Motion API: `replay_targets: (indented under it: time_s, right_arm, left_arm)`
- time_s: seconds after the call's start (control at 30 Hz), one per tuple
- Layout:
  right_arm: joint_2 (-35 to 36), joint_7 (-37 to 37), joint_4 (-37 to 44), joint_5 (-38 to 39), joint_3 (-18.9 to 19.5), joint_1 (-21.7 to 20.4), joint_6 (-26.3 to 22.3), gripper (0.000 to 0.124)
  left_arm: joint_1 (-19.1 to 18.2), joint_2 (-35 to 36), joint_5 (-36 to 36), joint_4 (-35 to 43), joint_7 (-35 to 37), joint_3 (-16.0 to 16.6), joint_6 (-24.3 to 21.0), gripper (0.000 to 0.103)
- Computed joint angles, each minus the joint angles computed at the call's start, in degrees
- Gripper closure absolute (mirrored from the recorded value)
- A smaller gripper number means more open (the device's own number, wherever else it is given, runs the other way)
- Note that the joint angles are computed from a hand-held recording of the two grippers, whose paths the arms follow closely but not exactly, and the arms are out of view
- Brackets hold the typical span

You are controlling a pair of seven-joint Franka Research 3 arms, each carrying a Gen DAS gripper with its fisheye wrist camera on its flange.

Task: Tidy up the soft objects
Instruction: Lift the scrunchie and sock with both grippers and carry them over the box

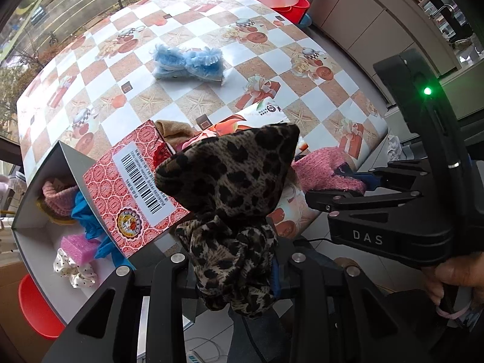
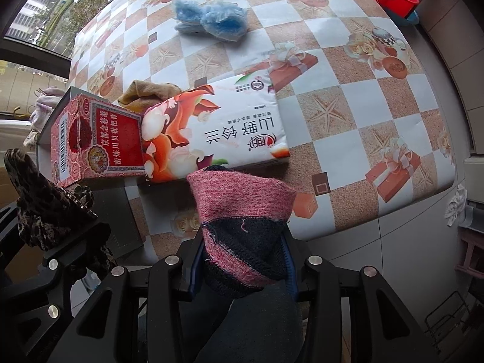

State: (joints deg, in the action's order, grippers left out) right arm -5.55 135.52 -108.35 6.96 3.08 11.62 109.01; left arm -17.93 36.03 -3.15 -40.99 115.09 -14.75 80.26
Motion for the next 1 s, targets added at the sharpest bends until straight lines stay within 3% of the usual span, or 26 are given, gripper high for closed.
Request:
replay_targets:
  time_s: [0.37,0.67,1.0]
  right_arm:
    - [3.22,-2.27,4.97,-0.67,0.49,1.45,-1.99,0.081]
    - [8.57,-9.76,12.16,0.79,0.97,3.69,-2.93,0.08]
    - [18.51,-18.76,26.61,1.96,1.64,7.11,-7.08,0.08]
  left_arm:
    - [3.18,-3.91,-1.53,-5.74,0.59,-0.01,2.32,0.069]
    - [8.75,-10.5,-4.14,-15.87,-0.03,0.97,7.52,0.069]
    - [14.32,-15.98,-4.15,-24.65,-9.18,4.22,13.01,0.069]
